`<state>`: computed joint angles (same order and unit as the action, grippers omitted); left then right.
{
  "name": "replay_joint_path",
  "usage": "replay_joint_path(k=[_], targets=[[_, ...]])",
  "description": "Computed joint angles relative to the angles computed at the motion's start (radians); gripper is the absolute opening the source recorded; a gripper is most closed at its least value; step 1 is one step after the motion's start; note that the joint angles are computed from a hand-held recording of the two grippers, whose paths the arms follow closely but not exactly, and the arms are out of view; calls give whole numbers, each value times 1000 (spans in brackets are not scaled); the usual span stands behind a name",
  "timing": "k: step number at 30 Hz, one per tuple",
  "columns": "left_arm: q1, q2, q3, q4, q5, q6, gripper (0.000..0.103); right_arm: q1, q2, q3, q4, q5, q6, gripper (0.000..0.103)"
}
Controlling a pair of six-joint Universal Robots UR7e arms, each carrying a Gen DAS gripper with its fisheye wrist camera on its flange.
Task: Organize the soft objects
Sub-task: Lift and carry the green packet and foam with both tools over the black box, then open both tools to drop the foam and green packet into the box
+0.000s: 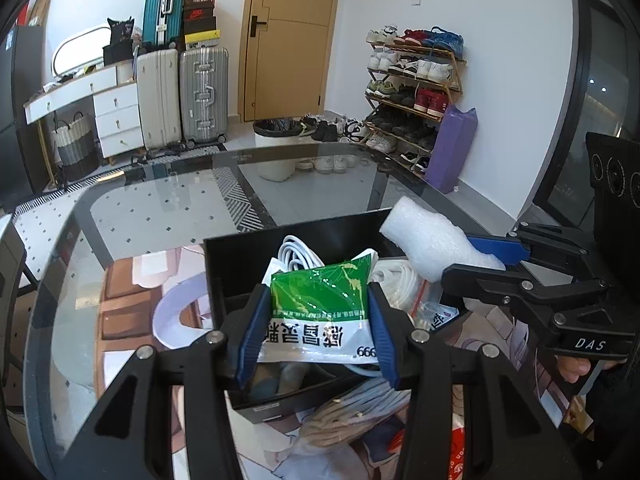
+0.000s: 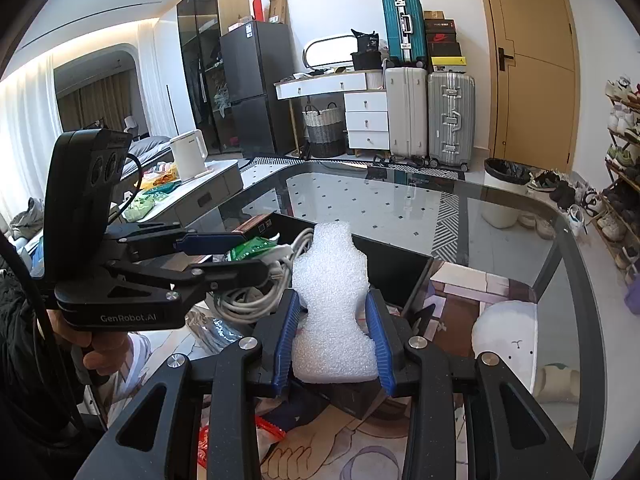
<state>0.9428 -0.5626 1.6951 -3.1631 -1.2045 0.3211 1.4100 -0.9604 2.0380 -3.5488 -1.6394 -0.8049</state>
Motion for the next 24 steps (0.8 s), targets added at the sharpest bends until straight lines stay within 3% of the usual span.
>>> replay_joint_path(k=[24], targets=[[-2,0,13,40,24,-22,47,19,51,-102,104,-87,20,35]])
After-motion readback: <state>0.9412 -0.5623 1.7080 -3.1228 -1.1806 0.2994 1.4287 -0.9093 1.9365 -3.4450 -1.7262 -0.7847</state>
